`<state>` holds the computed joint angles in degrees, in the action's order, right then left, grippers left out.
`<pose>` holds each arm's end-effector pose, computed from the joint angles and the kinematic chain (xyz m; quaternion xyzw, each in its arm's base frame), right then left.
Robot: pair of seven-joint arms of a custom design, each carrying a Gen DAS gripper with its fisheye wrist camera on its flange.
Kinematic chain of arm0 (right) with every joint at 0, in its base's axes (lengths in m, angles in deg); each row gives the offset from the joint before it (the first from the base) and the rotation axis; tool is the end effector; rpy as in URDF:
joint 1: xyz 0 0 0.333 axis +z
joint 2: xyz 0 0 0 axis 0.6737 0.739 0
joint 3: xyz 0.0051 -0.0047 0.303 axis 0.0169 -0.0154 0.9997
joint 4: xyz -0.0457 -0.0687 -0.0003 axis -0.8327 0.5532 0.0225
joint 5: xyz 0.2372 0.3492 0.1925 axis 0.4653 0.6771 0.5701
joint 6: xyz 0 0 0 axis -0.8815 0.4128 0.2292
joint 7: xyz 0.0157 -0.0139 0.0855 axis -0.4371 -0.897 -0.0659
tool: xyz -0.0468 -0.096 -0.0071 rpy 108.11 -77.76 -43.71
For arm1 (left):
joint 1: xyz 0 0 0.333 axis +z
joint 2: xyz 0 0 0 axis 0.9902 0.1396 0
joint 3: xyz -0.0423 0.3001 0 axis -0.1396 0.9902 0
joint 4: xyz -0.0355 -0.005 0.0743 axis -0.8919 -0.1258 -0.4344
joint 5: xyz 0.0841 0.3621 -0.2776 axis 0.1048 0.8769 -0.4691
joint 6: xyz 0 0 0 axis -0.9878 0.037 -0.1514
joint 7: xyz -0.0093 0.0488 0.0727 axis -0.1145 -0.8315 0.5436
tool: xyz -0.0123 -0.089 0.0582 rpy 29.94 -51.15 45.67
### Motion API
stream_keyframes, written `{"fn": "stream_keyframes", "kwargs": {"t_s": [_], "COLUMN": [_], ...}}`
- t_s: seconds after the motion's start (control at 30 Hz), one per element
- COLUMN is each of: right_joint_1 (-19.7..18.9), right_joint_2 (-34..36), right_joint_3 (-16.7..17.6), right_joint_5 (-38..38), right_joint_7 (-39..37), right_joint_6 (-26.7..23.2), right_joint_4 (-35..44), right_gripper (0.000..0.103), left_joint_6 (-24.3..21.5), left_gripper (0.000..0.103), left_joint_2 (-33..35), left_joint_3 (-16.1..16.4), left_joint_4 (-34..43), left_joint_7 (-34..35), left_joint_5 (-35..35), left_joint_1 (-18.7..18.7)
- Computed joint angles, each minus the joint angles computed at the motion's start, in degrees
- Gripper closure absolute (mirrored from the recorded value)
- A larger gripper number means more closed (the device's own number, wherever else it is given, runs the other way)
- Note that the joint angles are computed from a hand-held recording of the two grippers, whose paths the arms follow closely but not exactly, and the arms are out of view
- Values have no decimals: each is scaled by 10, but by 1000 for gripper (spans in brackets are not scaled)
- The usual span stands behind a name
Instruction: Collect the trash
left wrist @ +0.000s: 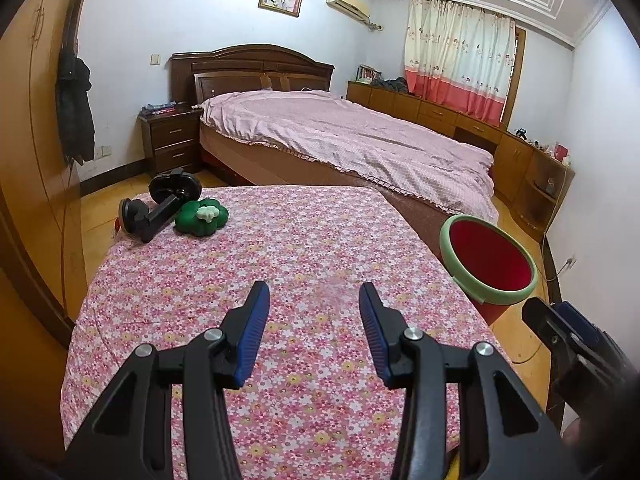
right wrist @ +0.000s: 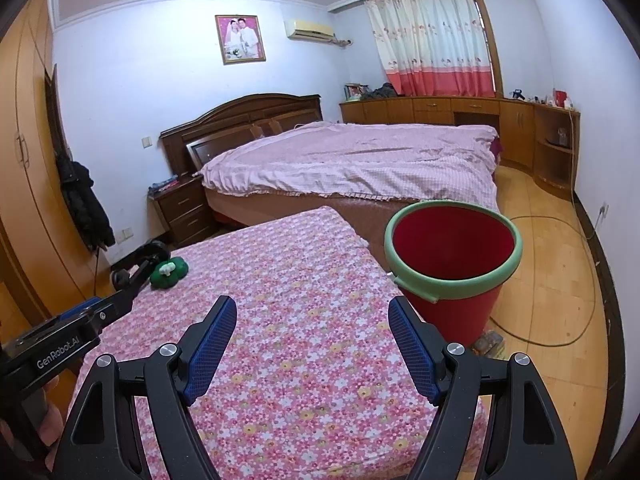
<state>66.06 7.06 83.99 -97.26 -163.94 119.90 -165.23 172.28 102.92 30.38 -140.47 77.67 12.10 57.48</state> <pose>0.6050 0.3300 0.4173 -0.5197 0.6829 -0.3477 0.3776 0.6522 -0.2855 0.4385 -0.5867 0.6610 -0.4017 0.2399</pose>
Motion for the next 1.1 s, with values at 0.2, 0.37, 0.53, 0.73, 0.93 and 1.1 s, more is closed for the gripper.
{"fn": "stream_keyframes", "kwargs": {"t_s": [0.2,0.37,0.53,0.73,0.93,1.1], "right_joint_1": [-3,-3,-4,-4,-5,-5], "right_joint_2": [0,0,1,2,4,5], "right_joint_3": [-1,-2,-3,-4,-5,-5], "right_joint_5": [8,10,13,13,14,14], "right_joint_7": [-1,0,-2,1,2,2], "right_joint_6": [7,9,11,14,19,19], "right_joint_4": [-3,-3,-2,-3,-3,-2], "right_gripper": [24,24,24,24,24,24], "left_joint_6": [-4,-6,-11,-11,-13,-14], "left_gripper": [56,56,56,56,56,56], "left_joint_2": [3,4,7,7,7,8], "left_joint_3": [9,9,7,2,-1,-1], "left_joint_4": [3,5,8,8,9,9], "left_joint_7": [-17,-28,-39,-41,-43,-43], "left_joint_5": [13,26,36,40,41,44], "left_joint_1": [-8,-7,-3,2,4,4]}}
